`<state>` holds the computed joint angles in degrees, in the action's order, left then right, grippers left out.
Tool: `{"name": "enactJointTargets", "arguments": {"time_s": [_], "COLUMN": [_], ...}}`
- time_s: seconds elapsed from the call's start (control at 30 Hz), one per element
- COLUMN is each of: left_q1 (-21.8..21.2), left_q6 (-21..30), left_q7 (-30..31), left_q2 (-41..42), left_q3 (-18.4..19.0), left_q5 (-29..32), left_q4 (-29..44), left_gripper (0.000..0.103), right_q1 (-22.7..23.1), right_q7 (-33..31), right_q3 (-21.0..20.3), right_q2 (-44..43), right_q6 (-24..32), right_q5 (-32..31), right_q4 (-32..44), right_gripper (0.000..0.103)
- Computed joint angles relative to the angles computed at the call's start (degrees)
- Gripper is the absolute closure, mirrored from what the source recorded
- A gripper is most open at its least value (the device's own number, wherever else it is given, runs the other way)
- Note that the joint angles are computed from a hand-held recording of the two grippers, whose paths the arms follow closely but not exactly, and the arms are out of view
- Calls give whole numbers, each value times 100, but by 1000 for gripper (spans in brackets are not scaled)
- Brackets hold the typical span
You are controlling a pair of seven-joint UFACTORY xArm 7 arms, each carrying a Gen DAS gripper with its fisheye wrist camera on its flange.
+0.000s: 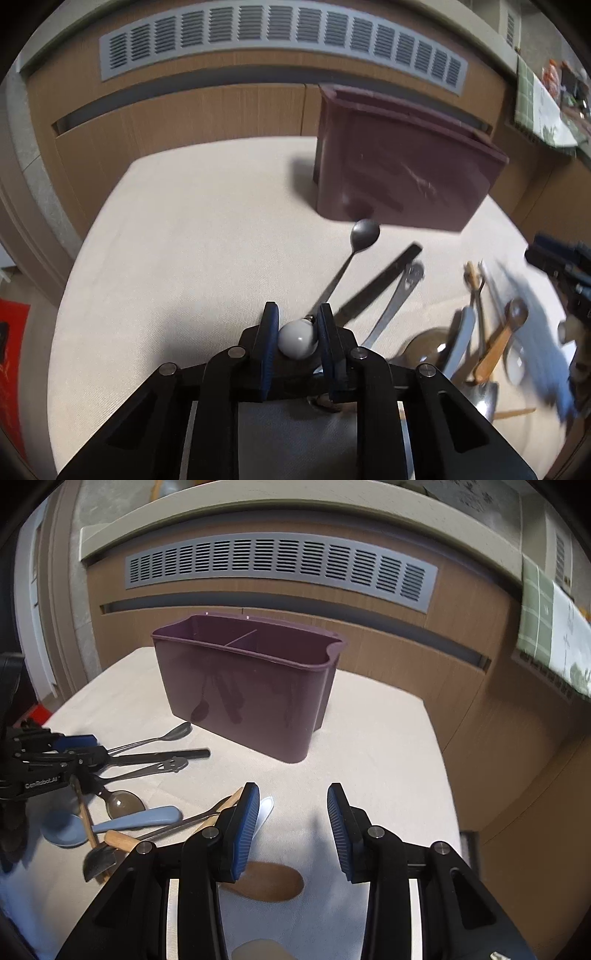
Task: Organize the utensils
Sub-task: 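Grasp the white-ball-handled spoon with the left gripper while the right gripper grasps the white plastic spoon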
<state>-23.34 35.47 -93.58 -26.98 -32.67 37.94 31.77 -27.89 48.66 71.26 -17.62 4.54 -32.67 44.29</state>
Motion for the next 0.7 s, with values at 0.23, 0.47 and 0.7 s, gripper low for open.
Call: {"name": "enactJointTargets", "arguments": {"time_s": [0.23,0.47,0.7], "left_q1": [40,-82,-15], "left_q6": [838,1109,-383], "left_q7": [-395,-162,-193], "left_q2": [-690,-1242,-1329], "left_q3": [-521,-571,-320], "left_q5": [354,44,-398], "left_q4": [257,200,-522], "left_gripper": [91,91,76], "right_q1": [1210,2334,2187], "right_q7": [117,-77,852], "right_q3": [-1013,-1844,-1792], "right_q2": [677,1161,708], "right_q6": [67,114,846], "right_q5": [271,540,-730], "right_q4": [-145,-58,6], "right_gripper": [68,68,68]}}
